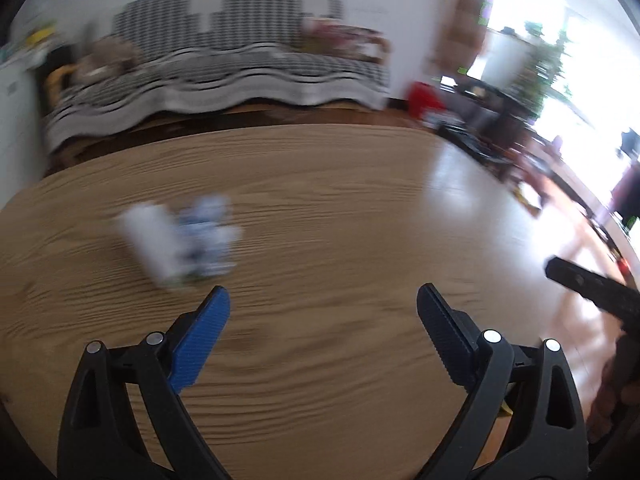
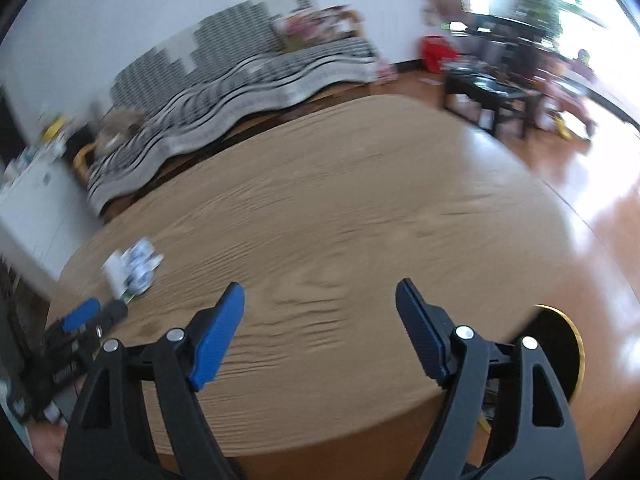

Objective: Collect trash
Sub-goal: 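Swing both tools back over the table toward the white box, then grasp the white box with the left tool while the right tool grasps the silver foil wrapper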

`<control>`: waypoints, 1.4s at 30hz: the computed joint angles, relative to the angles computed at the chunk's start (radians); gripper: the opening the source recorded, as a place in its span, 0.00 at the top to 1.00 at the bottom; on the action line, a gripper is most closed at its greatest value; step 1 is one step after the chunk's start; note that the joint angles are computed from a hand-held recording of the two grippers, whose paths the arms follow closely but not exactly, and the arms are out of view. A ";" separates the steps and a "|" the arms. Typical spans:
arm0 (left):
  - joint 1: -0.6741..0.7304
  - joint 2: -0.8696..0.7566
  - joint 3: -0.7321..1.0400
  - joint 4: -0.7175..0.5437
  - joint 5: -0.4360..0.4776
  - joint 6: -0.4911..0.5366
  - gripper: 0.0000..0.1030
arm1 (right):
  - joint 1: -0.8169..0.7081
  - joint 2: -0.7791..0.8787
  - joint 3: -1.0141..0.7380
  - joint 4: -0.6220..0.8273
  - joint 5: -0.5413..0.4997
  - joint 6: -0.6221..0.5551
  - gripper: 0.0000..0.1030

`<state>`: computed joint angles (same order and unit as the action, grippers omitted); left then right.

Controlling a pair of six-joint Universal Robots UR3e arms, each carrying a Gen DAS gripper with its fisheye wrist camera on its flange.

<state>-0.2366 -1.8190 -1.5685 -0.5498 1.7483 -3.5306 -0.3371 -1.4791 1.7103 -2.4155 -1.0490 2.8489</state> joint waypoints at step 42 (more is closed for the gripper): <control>0.565 0.168 -0.382 0.103 -0.301 -0.018 0.10 | 0.569 0.713 -0.746 0.018 -0.016 0.176 0.81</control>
